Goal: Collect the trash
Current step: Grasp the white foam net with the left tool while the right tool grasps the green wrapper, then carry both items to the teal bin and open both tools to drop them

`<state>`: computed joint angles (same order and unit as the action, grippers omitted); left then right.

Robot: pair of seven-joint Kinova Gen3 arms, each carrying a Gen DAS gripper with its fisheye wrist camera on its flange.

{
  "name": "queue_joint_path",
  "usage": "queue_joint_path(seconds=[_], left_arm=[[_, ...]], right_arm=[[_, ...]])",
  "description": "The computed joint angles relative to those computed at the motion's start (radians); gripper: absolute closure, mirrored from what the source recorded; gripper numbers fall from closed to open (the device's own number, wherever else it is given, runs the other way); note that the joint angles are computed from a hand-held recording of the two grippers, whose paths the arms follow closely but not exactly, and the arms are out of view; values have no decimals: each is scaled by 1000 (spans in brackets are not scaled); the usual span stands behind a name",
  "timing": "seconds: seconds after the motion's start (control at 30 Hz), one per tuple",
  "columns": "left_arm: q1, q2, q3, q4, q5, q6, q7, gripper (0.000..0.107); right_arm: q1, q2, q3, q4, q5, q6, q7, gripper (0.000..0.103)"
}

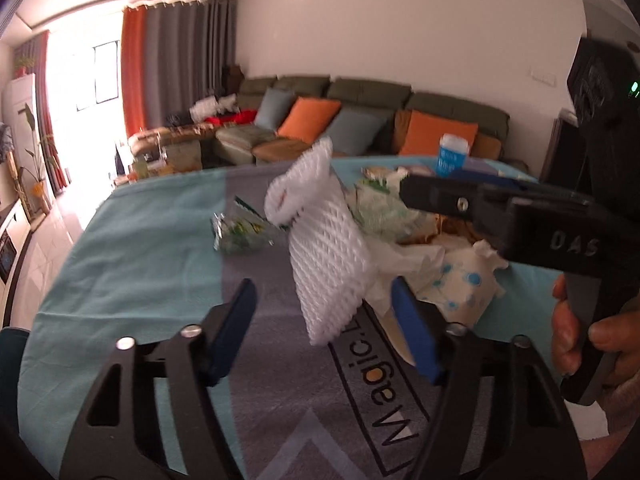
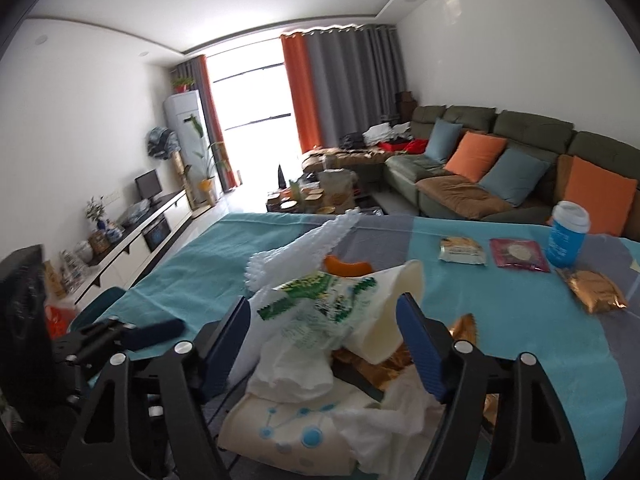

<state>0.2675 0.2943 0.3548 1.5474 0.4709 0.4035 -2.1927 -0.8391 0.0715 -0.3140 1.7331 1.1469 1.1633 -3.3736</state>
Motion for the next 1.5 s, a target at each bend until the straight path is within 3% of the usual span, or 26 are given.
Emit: queue_joint_path(seconds=[0.13,0.23,0.33,0.4,0.5,0.67,0.97,1.2,1.5], left_arm=[[-16,54,8,-67,20,88,0,77],[-29,75,11,-83,45,110,-17,92],[-40,84,18,-78,71,96,-42,94],[-62,85,32,-76,101,100,-66,95],[-109,68,62,-46,168,103,-135,95],[-180,20,74,10,300,137,-283,95],[-270,-78,19,109,552,243,-525,95],[-317,-178,-87,202,711,360,-690,95],[-312,-232,-258,256,794,491,-749,95]], right_arm=[[29,-6,16,-10,-41,-57,43,41],[43,-3,20,-24,-66,-69,82,50],[53,0,27,-31,-92,-81,122,65],[61,-4,31,-28,-109,-102,132,81],[71,-19,31,-10,-120,-126,126,90],[73,-35,14,7,-96,-116,93,92],[61,-60,-30,2,-61,-90,75,92],[44,-57,-44,-26,-32,-112,109,92],[26,7,-9,-102,-49,-195,213,92]])
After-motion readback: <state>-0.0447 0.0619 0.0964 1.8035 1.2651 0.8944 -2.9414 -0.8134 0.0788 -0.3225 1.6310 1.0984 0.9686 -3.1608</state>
